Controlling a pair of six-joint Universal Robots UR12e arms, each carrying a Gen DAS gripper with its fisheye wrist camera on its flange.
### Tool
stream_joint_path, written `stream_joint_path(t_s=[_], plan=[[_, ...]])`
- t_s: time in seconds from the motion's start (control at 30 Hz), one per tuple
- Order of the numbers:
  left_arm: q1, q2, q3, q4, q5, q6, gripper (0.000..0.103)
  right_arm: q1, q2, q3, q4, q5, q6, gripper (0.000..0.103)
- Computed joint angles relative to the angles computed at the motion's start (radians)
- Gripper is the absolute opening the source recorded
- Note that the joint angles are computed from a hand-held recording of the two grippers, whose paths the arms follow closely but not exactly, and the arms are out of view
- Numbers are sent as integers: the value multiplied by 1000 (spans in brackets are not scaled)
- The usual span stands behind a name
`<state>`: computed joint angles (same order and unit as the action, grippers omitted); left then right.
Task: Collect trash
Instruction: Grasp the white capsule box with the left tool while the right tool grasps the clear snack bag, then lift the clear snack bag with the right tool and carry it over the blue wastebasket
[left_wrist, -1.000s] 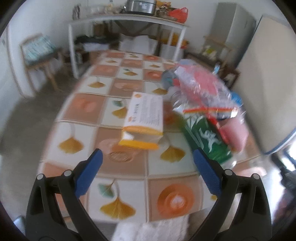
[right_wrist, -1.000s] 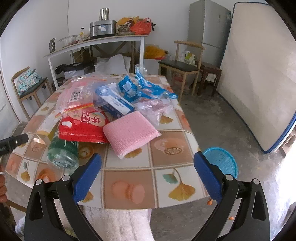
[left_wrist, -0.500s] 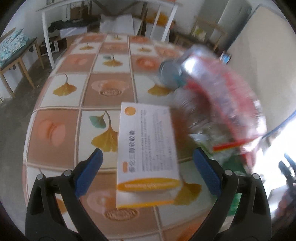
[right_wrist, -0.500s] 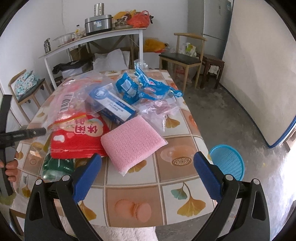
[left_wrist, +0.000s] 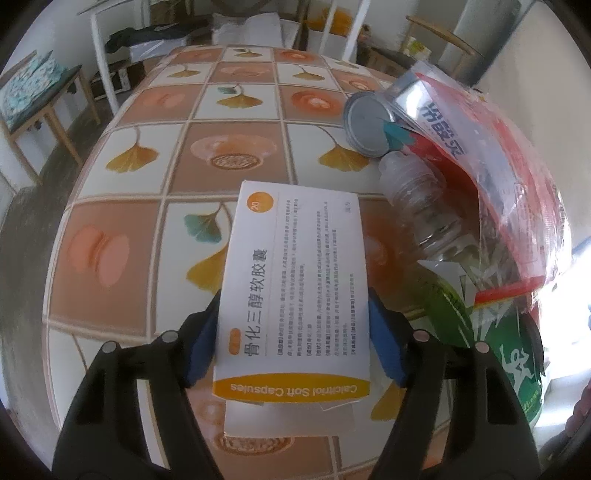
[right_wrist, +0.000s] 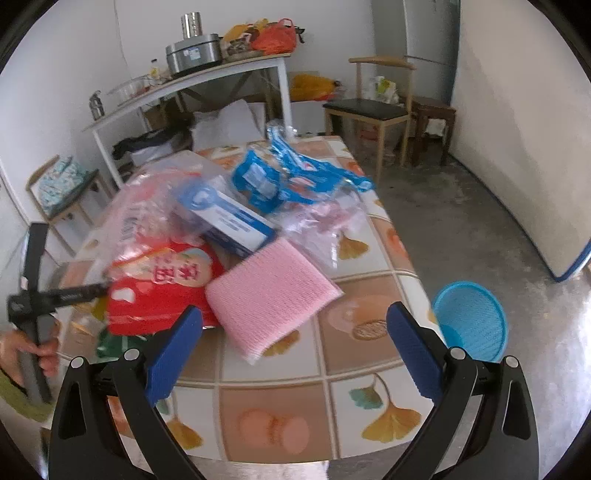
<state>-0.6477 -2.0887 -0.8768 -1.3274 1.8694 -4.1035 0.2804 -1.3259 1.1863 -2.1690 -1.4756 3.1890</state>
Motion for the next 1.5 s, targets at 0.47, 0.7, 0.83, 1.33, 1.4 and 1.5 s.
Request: stream_joint_path(t_s=[0.47,0.7,0.83,1.33,1.4,1.5], plan=[[-35,55,-90,39,71,-104,67,3,186,-306,254,396,-35,90],[-39,58,-99,59,80,-97,67,8,334,-524,469,433,-8,75],[-40,58,-100,58,82,-95,67,6,378,-589,538,483,-16,63],[-40,60,-103,69,82,-98,67,17,354,-570,531,507,-40,18],[-40,61,-104,68,85,-101,67,13,335,-539,504,510,-43,16],[-41,61,-103,65,93,-108,67,11,318,-514,473,521,-40,14]])
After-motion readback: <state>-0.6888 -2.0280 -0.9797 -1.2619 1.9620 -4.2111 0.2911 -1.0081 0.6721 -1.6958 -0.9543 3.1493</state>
